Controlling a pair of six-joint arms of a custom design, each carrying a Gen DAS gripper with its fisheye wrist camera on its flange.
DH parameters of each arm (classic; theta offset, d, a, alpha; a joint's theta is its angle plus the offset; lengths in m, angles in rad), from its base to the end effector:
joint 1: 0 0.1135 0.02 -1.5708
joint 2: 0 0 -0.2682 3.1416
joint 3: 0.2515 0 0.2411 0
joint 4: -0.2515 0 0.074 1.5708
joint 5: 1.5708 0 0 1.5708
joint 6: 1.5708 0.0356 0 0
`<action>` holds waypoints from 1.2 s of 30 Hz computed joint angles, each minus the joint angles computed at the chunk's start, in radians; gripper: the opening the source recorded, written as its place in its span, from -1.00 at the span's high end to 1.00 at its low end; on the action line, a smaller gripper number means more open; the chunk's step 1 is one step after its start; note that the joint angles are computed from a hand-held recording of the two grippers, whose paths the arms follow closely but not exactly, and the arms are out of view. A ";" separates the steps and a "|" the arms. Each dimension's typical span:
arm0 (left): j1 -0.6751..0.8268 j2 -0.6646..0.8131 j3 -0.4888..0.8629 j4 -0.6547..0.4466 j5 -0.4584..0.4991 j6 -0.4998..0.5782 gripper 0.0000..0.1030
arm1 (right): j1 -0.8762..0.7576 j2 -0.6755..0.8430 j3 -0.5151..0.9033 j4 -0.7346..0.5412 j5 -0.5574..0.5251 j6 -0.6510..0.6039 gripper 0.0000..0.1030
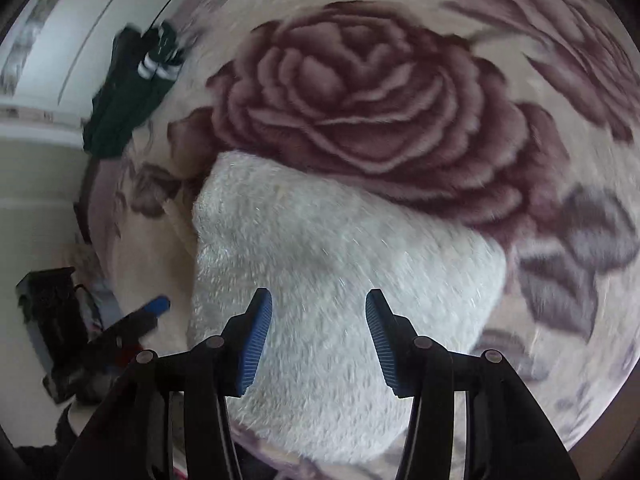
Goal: Fold large clothes
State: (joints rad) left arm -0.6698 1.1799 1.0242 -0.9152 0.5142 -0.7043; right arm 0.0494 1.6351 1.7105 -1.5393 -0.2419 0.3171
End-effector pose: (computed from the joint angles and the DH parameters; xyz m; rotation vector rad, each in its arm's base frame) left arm 0.1523 -0.1429 0.2924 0.1442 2.8943 -1.0559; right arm 0.2764 0.0222 0.3506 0.3881 3.0310 0.3950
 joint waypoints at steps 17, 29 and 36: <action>0.110 -0.255 -0.124 -0.112 0.035 -0.098 -0.14 | -0.143 -0.002 -0.004 0.049 -0.132 -0.066 -0.68; -0.066 0.175 0.045 0.148 -0.001 0.017 -0.41 | -1.023 -0.357 -0.900 0.067 -0.462 -0.638 -0.86; 0.089 0.366 -0.117 0.326 0.338 0.229 -0.67 | -0.975 -0.217 -1.156 0.381 -0.651 -0.665 -1.00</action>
State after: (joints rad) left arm -0.5804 1.5460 0.9068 -0.5896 0.8518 -0.4753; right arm -0.9255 1.4181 0.5548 -1.1581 -0.8929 -0.3482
